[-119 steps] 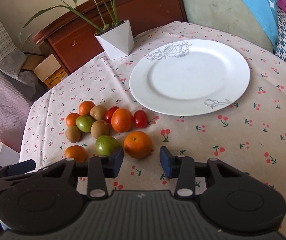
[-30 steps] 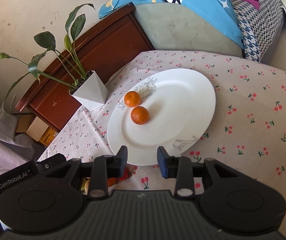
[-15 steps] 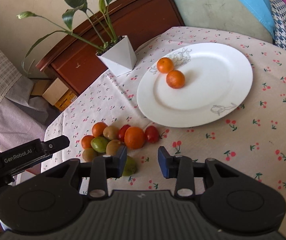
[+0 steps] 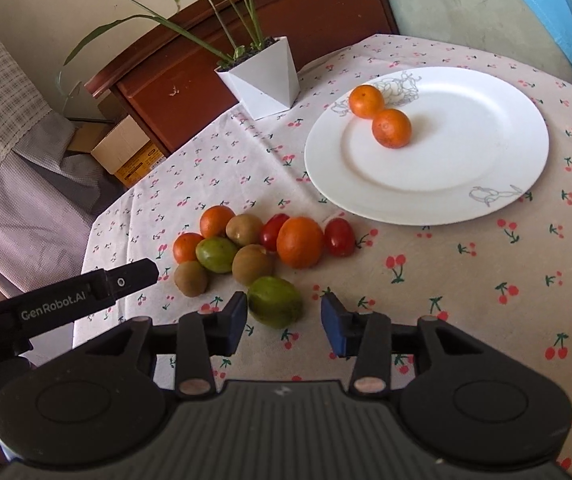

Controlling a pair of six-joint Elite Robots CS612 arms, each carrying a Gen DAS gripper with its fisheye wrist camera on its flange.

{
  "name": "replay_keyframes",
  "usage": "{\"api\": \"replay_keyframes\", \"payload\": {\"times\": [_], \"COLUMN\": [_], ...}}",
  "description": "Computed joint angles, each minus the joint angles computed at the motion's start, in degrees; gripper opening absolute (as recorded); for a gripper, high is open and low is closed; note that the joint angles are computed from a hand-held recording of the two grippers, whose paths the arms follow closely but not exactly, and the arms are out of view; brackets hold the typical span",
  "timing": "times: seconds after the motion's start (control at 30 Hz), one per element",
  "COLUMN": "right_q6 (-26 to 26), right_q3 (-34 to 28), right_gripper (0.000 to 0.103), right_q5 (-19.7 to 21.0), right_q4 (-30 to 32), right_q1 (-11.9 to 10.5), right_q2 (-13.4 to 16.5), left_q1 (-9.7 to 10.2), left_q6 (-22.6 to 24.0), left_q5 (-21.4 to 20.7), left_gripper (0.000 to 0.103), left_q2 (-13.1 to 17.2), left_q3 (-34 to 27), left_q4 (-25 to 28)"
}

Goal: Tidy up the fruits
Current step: 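Withdraw both grippers from the plate back toward the fruit pile, then grasp a brown kiwi with the left gripper while the right gripper grasps a green lime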

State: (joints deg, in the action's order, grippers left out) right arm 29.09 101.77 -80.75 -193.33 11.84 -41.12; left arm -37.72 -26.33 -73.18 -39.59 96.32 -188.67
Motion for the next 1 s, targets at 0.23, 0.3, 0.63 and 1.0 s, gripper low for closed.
{"api": "replay_keyframes", "payload": {"times": [0.23, 0.3, 0.63, 1.0], "right_q6": [-3.09, -2.42, 2.98, 3.03], "right_q3": [-0.77, -0.56, 0.32, 0.39], "right_gripper": [0.030, 0.030, 0.030, 0.030], "right_q5": [-1.88, -2.37, -3.81, -3.82], "right_q4": [0.81, 0.81, 0.53, 0.35], "right_q1": [0.80, 0.74, -0.05, -0.07], "right_q2": [0.26, 0.09, -0.28, -0.26], "left_q1": [-0.10, -0.24, -0.84, -0.63], "left_q6": [1.20, 2.19, 6.50, 9.07], "left_q5": [-0.91, -1.22, -2.43, -4.48], "left_gripper": [0.061, 0.061, 0.060, 0.036], "left_q2": [0.45, 0.64, 2.23, 3.60], "left_q3": [-0.16, -0.30, -1.71, -3.02], "left_q4": [0.40, 0.14, -0.90, -2.75]}}
